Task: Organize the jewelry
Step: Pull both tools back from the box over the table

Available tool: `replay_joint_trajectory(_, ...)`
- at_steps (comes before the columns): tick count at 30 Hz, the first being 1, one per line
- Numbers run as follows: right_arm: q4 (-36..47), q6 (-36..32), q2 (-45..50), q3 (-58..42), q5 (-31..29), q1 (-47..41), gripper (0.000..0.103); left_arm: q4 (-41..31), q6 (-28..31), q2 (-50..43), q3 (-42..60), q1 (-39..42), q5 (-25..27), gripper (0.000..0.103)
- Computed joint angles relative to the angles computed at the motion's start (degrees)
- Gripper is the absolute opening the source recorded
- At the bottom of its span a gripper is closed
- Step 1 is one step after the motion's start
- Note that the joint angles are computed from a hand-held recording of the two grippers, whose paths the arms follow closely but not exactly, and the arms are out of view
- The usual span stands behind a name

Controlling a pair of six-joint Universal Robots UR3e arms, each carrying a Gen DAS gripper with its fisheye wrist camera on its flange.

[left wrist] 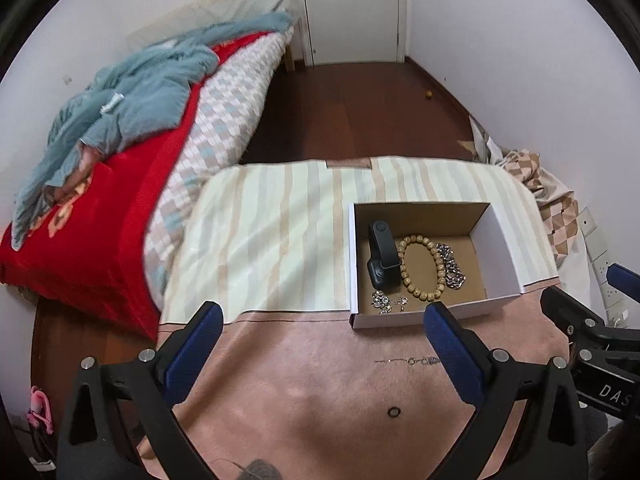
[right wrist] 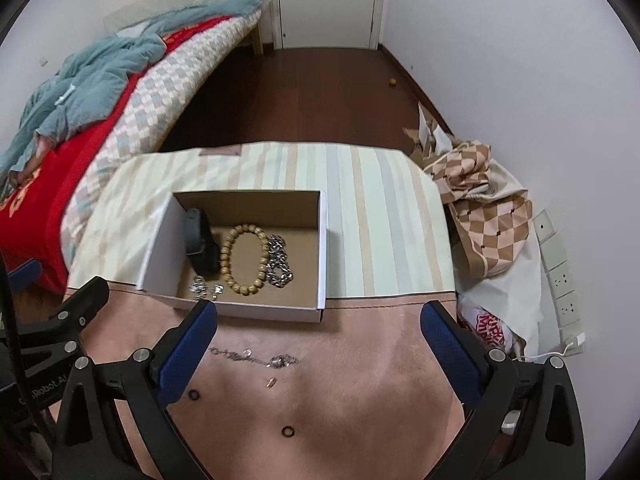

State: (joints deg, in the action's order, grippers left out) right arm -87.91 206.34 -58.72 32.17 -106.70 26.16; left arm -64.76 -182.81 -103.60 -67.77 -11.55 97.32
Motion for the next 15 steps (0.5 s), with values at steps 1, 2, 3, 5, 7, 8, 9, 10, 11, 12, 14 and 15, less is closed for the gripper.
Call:
replay_joint_trajectory(1,0.28,0.4,-0.55,-0.2,-0.78,0.75,0.102,0.12,-0.02,1.07,-0.68,0.0,0.03,0.103)
replay_joint_trajectory(2,0.87,0.7,-0.74,-0.95,-1.44,1.36,0.102,0.25,-0.02,2.96,-1.95,0.12,-0.2,0.103)
replay_joint_trajectory(3,1.29,1.04,-1.12,-1.33,-2.03,1.95,0.102,0.13,-0.1,3.79,-2.35,0.09,-0.22,0.103)
replay_joint_trajectory(5,2.12,1.81,-2.49,-1.77,-3.31,3.32,0.102,-0.24,-0.25,6.62,-3.85,0.15,-0.54,0.103)
replay_joint_trajectory(7,3.33,2.59,-3.5,-2.84,-4.85,4.83,0.102,-0.8,-0.06,9.02,-4.84,0.12,-0.77,0.103)
replay_joint_trajectory(8,3.93,2.97,-3.79,-3.41,-5.36,5.39,0.102,-1.08,-0.04,10.02,-5.22,0.24,-1.02,0.103)
replay_joint_trajectory(9,4.63,3.42,-3.94,-4.13,-5.7,5.84,0.103,-1.43,-0.13,11.09,-5.55,0.36,-1.28,0.103)
replay_joint_trajectory(10,5.7,4.07,-4.37,-4.99,-6.09,6.49,0.103,-1.79,-0.11,12.53,-6.02,0.5,-1.47,0.103)
replay_joint_trajectory(11,6.15,4.19,-4.76,-5.27,-6.45,6.82,0.103,-2.04,-0.16,13.38,-6.17,0.45,-1.39,0.103)
replay_joint_trajectory(12,7.07,4.63,-4.78,-6.29,-7.34,7.55,0.103,-2.35,-0.2,13.96,-6.1,0.42,-1.38,0.103)
replay_joint_trajectory(14,9.52,5.44,-4.57,-9.2,-8.5,8.8,0.103,-3.03,-0.2,15.27,-5.96,0.56,-1.79,0.103)
replay_joint_trajectory(15,10.36,5.8,-4.56,-10.29,-8.63,9.26,0.103,-3.42,-0.33,15.92,-5.82,0.54,-1.74,0.103)
